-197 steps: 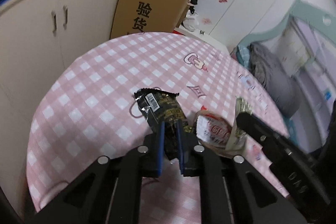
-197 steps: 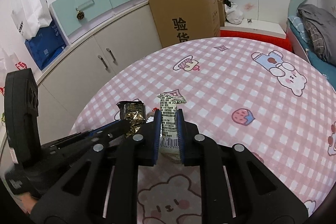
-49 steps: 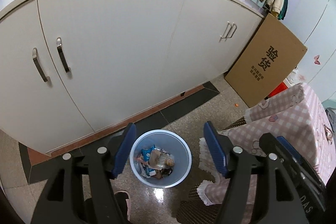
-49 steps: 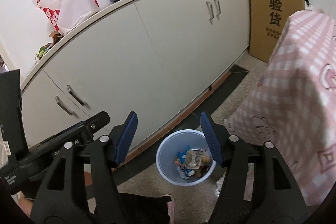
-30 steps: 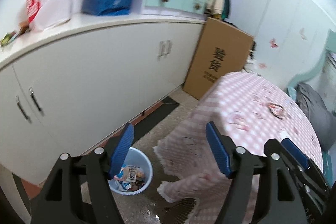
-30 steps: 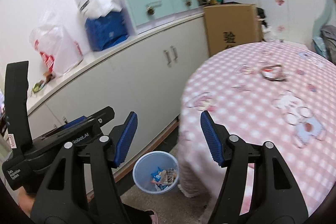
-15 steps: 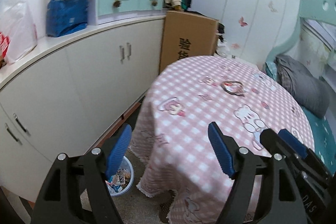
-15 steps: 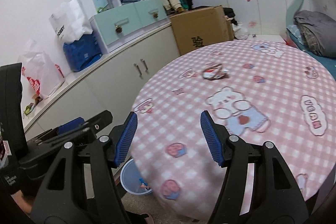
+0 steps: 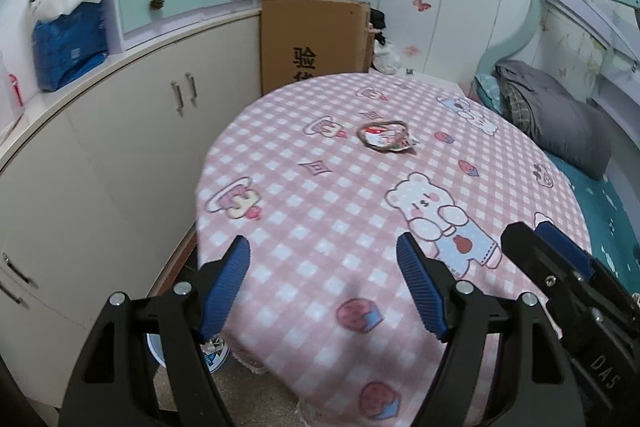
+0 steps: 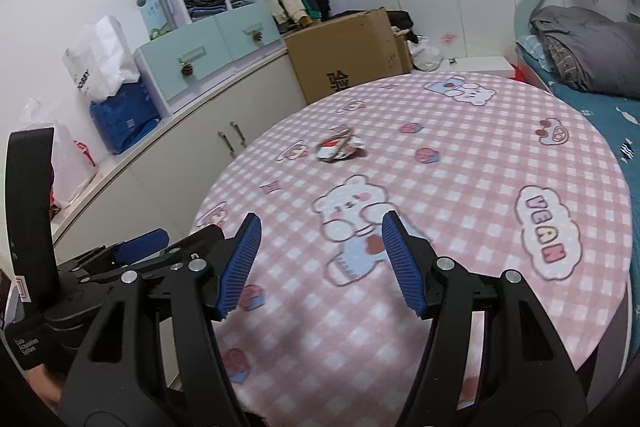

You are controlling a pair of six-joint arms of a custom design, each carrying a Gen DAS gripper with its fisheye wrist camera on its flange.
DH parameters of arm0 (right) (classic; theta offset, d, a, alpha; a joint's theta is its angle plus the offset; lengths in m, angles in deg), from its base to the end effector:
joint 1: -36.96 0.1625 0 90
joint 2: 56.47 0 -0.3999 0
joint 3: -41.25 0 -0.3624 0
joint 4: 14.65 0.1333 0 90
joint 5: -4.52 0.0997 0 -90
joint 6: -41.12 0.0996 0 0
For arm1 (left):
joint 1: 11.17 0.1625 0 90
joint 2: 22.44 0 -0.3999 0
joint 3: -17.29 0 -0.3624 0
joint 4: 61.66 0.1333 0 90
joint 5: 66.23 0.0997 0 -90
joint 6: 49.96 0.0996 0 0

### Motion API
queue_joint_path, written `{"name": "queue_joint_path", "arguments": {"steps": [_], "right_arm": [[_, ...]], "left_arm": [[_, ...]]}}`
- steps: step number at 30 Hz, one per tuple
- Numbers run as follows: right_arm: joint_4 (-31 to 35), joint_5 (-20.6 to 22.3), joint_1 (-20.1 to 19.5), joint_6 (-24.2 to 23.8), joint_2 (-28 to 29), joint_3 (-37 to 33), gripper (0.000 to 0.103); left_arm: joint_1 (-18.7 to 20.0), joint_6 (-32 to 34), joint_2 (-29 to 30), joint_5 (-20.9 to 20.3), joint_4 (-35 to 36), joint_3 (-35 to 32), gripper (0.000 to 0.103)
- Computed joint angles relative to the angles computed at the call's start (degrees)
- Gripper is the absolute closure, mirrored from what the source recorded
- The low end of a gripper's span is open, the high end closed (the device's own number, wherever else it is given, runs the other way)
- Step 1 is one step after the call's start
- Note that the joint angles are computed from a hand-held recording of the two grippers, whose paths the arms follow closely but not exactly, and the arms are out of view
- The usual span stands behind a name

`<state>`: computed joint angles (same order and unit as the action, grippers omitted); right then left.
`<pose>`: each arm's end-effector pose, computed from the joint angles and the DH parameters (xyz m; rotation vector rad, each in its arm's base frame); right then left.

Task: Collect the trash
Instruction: 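Move both tools back over the table toward the rubber band and wrapper, then grasp the brown rubber band with the left tool while the right tool grasps the red-and-white wrapper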

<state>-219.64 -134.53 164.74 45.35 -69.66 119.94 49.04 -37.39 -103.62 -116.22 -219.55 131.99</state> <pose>0.4466 -0.4813 -0.0426 0.1999 -2.3323 1.3603 -0.0716 -0.5223 0.3509 0.6164 2.3404 -0.8665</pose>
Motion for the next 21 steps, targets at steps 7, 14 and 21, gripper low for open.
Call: {"name": "queue_joint_path", "arguments": {"steps": [7, 14, 21], "right_arm": [[1.7, -1.8, -2.4, 0.9, -2.4, 2.0, 0.04], [4.8, -1.3, -5.1, 2.0, -4.0, 2.2, 0.04], [11.6, 0.5, -7.7, 2.1, -4.6, -1.5, 0.04]], "left_arm": [[0.9, 0.0, 5.1, -0.9, 2.5, -4.3, 0.029], [2.7, 0.1, 9.9, -3.2, 3.8, -9.6, 0.029], [3.7, 3.2, 15.0, -5.4, 2.8, -15.6, 0.029]]}}
